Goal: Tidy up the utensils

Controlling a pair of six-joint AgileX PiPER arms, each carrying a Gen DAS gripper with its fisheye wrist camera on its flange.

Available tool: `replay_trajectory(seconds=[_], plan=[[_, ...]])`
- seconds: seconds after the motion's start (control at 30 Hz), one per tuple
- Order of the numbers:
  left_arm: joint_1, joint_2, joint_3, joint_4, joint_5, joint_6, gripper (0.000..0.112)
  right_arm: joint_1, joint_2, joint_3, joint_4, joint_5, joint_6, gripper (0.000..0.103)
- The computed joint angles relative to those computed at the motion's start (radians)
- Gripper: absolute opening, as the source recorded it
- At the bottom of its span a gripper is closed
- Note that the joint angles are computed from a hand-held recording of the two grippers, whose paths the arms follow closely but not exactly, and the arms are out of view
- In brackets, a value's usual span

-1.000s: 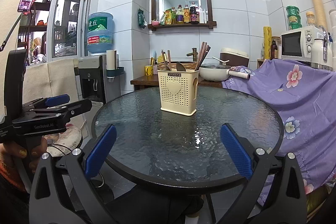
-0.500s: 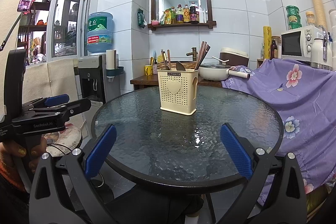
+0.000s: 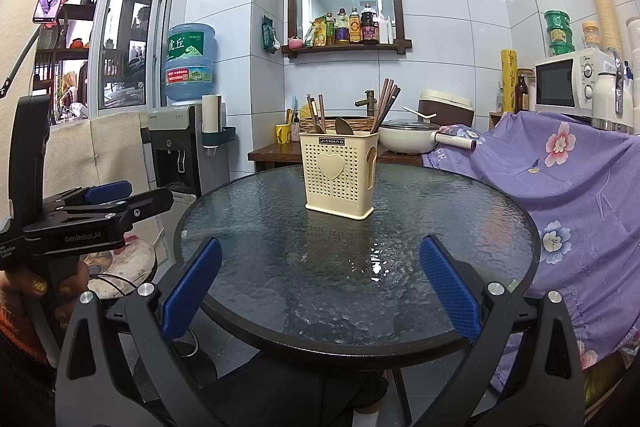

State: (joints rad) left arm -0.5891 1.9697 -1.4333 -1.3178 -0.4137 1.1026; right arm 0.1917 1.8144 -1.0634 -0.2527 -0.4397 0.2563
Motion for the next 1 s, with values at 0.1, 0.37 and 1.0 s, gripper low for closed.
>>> replay_trajectory(seconds=[0.1, 0.37, 1.0], plan=[[-0.001, 0.002, -0.001, 0.000, -0.001, 0.000, 0.097, 0.000, 0.000, -0.001, 0.002, 0.001, -0.002, 0.097], [0.012, -0.002, -0.005, 0.000, 0.045, -0.010, 0.097, -0.001, -0.001, -0.001, -0.002, 0.001, 0.001, 0.097], [-0.021, 0.020, -0.048, -0.124, -0.015, 0.105, 0.097, 0.006, 0.010, -0.005, 0.023, 0.002, -0.014, 0.097]])
